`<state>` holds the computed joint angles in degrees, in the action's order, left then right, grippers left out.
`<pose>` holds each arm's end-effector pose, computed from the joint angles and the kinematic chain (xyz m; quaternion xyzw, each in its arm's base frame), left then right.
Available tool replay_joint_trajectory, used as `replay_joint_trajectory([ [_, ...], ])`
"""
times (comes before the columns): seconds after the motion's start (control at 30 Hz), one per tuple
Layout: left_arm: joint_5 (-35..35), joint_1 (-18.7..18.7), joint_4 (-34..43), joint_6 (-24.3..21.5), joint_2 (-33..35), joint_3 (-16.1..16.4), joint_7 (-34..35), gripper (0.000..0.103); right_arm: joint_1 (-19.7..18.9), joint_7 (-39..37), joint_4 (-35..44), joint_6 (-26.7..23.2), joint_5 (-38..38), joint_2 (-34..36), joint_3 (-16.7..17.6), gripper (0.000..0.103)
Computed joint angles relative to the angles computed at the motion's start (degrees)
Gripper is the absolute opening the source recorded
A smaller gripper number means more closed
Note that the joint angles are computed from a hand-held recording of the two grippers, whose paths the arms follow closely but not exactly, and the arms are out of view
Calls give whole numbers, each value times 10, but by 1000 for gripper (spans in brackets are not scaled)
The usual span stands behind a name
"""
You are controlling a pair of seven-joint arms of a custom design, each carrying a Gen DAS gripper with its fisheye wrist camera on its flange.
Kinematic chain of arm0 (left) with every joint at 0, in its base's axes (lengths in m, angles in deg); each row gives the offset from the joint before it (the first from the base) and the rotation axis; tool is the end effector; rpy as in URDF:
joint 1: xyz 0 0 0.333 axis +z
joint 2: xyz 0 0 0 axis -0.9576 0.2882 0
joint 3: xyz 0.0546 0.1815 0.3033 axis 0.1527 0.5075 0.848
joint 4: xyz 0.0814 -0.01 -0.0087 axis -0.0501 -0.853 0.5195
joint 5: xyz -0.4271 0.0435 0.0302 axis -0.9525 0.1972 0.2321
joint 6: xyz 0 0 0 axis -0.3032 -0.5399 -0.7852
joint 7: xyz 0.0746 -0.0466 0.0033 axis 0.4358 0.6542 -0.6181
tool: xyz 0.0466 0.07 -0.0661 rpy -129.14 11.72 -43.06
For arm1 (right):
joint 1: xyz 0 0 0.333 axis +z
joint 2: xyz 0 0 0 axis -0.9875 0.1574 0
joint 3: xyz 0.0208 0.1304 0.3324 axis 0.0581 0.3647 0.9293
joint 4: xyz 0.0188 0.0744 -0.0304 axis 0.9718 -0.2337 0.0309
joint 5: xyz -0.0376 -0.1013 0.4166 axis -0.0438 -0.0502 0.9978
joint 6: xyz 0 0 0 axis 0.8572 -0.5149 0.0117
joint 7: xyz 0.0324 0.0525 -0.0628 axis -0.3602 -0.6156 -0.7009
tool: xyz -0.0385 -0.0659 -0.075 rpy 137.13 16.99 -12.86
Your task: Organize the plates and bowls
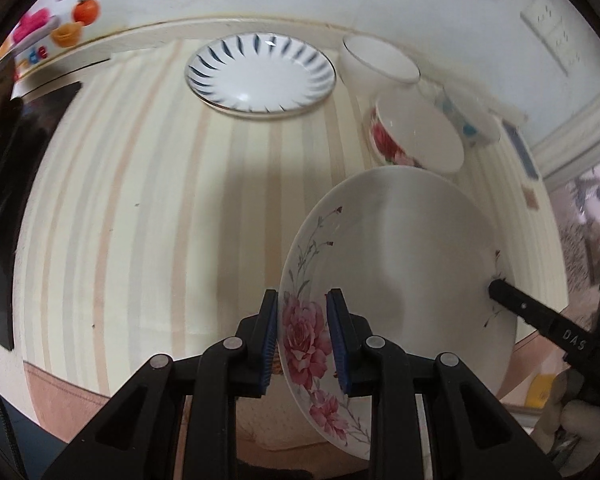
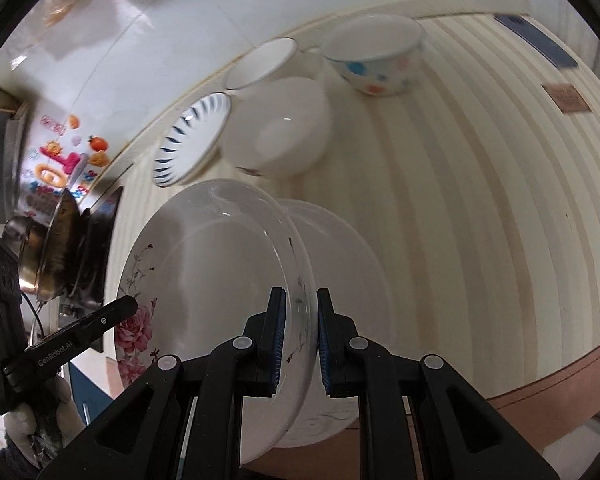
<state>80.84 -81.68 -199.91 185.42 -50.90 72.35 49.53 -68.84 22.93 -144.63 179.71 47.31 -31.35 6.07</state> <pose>0.4940 -0.1416 0.6389 -0.7527 0.6321 -0.1750 0.0582 0.5491 0.1436 0.5662 -0.6794 0.6783 0.0611 0.2730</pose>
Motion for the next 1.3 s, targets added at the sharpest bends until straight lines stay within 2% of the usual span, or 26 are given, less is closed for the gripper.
replay_joint_trajectory([
  [0.43,33,-4,22,-28,44,-20,-7,22,-9,-11,1,5,-12,24,-3,17],
  [0.9,63,-9,24,-45,52,-30,-30,22,-6,-32,11,-18,-23,34,0,17],
  [1.1,64,-11,30,-57,61,-30,-35,22,-9,-31,36,-66,-23,48,-3,19],
  [1.3,37,-3,29,-78,48,-19,-47,22,-24,-18,77,-161,12,73,-13,20],
])
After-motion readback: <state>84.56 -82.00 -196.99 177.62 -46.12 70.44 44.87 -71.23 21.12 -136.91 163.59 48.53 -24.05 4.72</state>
